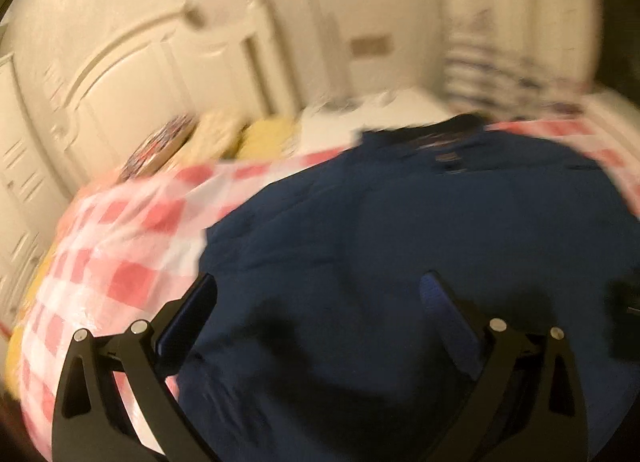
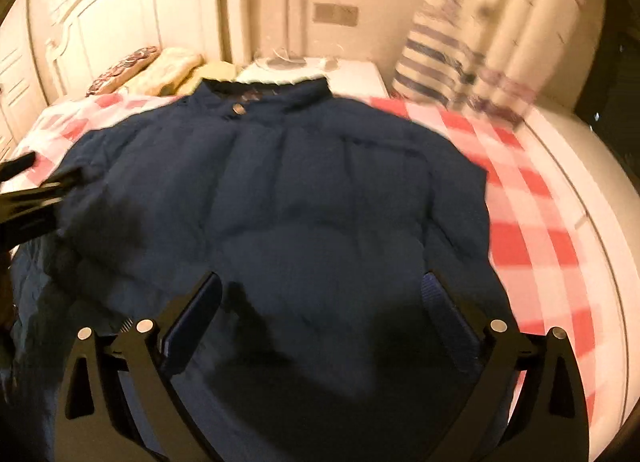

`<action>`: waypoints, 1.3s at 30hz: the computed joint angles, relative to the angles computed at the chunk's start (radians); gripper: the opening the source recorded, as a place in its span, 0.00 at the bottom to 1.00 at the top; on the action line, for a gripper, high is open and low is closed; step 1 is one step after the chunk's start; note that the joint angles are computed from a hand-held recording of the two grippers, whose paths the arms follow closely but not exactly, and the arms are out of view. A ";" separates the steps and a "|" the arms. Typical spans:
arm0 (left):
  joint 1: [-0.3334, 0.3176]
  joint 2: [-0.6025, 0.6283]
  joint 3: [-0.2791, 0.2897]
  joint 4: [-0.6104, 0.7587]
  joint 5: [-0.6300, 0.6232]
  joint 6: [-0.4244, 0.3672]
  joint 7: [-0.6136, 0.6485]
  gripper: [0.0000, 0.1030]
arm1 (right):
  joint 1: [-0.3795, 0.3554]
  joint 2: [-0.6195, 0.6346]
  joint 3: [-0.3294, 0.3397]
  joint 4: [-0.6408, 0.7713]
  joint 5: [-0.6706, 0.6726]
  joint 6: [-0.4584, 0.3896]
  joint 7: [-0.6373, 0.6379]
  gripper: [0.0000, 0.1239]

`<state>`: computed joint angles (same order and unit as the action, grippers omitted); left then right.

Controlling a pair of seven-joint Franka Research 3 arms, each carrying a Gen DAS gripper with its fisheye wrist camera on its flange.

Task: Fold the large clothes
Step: 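Grasp the hem with both grippers and fold it up toward the collar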

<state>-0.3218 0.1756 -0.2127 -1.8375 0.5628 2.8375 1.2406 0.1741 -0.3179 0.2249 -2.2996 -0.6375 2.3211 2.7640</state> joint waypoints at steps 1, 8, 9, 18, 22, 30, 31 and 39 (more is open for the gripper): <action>0.032 -0.032 -0.054 -0.055 -0.118 0.018 0.127 0.98 | 0.005 0.001 -0.007 -0.012 0.022 -0.002 -0.011 0.78; -0.007 -0.022 -0.068 -0.101 -0.151 -0.070 0.217 0.98 | 0.017 -0.016 -0.008 -0.043 0.099 -0.007 -0.052 0.80; -0.003 -0.028 -0.071 -0.095 -0.187 -0.100 0.230 0.98 | 0.021 -0.025 -0.002 -0.042 0.101 -0.019 -0.060 0.80; 0.044 -0.183 -0.045 -0.304 -0.591 -0.052 0.570 0.98 | 0.051 -0.122 0.023 -0.180 0.147 0.080 -0.119 0.80; 0.043 -0.263 0.001 -0.362 -0.695 -0.047 0.611 0.98 | 0.041 -0.155 0.072 -0.158 0.151 0.001 -0.100 0.80; 0.104 -0.294 0.024 -0.404 -0.652 -0.098 0.549 0.98 | 0.060 -0.193 0.091 -0.212 0.220 0.015 -0.150 0.80; 0.105 -0.325 0.027 -0.433 -0.633 -0.085 0.508 0.97 | 0.058 -0.198 0.106 -0.197 0.226 -0.023 -0.132 0.80; -0.033 -0.480 0.044 -0.610 -0.716 -0.060 0.679 0.98 | 0.132 -0.132 0.167 -0.150 0.220 0.021 -0.201 0.80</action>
